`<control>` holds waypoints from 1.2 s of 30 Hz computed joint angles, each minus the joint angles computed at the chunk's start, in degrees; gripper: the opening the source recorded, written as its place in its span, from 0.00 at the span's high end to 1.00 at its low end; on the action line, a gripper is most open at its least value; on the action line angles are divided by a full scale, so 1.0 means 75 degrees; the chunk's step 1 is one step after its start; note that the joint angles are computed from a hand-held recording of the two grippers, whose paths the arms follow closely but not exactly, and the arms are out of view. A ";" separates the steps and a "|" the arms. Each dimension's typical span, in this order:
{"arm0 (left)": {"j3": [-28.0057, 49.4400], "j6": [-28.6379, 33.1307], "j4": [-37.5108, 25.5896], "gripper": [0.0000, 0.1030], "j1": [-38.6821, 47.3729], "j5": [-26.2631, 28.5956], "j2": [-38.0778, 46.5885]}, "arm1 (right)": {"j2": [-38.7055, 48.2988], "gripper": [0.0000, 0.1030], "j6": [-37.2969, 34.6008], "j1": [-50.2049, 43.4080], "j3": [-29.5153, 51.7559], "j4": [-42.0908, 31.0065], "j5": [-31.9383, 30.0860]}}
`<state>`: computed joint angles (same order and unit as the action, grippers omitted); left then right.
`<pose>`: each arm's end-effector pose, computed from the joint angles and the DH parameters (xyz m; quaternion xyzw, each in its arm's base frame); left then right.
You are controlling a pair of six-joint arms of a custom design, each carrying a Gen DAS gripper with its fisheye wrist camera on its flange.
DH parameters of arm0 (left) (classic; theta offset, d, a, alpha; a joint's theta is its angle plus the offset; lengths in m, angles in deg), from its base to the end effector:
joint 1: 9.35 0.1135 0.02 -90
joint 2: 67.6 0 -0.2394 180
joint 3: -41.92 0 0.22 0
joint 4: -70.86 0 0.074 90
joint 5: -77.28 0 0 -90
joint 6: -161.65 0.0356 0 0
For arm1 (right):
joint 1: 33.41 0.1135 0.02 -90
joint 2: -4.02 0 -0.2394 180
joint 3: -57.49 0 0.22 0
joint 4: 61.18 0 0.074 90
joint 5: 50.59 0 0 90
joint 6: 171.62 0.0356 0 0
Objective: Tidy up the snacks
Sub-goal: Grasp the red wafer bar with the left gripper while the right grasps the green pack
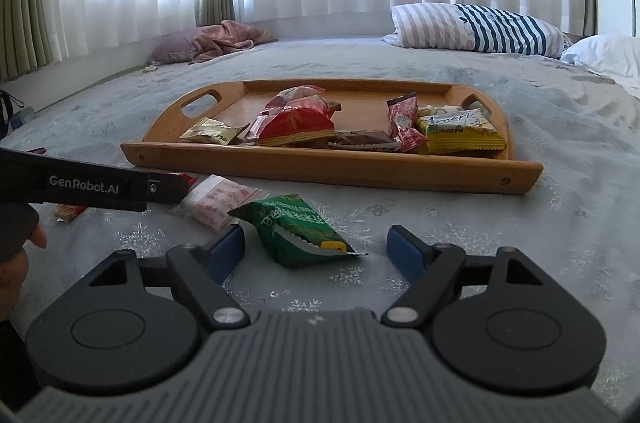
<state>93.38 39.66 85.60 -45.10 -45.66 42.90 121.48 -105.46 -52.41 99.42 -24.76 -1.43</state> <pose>0.2478 -0.1545 0.0765 -0.0810 0.8868 0.0094 0.4548 0.2569 -0.0638 0.0492 -0.1855 0.8392 0.1462 0.4899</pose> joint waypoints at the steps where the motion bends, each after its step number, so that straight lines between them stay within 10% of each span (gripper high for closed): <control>1: 0.0028 -0.0019 -0.0006 0.17 0.0011 0.0003 0.0028 | 0.0004 0.16 -0.0003 -0.0001 0.0003 -0.0002 -0.0003; 36: 0.0220 -0.0464 -0.0643 0.36 -0.0124 -0.0154 -0.0157 | 0.0005 0.16 0.0081 0.0015 0.0082 -0.0118 -0.0053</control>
